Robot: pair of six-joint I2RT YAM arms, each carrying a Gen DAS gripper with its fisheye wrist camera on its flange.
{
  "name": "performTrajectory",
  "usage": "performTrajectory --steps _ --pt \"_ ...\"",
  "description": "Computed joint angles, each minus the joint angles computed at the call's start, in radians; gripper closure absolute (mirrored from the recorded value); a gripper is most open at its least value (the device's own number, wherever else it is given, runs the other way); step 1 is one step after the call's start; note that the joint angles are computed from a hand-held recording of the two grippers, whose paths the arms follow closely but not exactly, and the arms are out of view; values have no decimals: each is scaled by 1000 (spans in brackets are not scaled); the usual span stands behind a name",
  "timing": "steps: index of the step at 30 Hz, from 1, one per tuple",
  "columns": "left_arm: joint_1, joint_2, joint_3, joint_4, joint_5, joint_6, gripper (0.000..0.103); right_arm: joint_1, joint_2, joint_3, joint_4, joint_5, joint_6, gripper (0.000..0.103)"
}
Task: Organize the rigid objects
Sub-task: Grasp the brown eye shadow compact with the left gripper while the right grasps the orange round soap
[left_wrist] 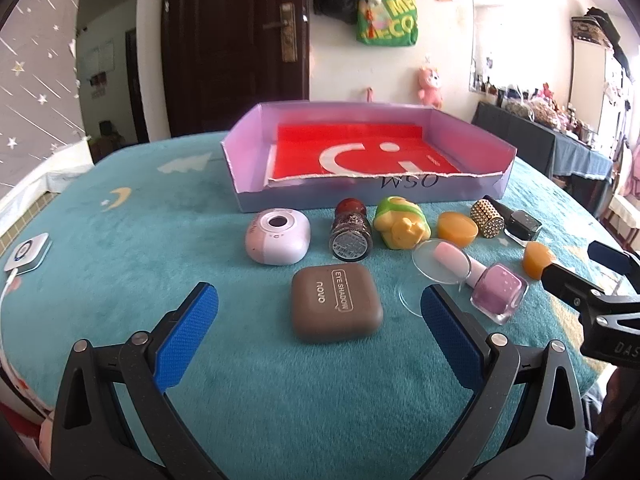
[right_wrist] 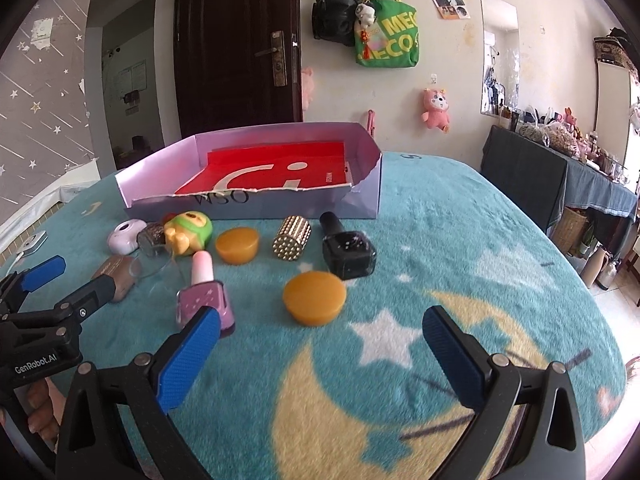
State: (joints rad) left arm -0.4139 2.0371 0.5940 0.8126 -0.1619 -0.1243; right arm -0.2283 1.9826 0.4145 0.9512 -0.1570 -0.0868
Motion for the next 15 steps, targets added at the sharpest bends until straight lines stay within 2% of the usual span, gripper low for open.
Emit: performTrajectory --steps 5,8,11,13,14,15 --pt "22 -13 94 -186 33 20 0 -5 -24 95 -178 16 -16 0" --pt "33 1 141 -258 63 28 11 -14 -14 156 -271 5 -9 0" --pt "42 19 185 -322 98 31 24 -27 0 206 -340 -27 -8 11" --pt "53 31 208 -351 133 29 39 -29 12 236 -381 -42 -13 20" --pt "54 37 219 -363 136 31 41 -30 17 249 -396 -49 -16 22" --pt "54 37 218 -357 136 36 45 -30 22 256 -405 -57 -19 29"
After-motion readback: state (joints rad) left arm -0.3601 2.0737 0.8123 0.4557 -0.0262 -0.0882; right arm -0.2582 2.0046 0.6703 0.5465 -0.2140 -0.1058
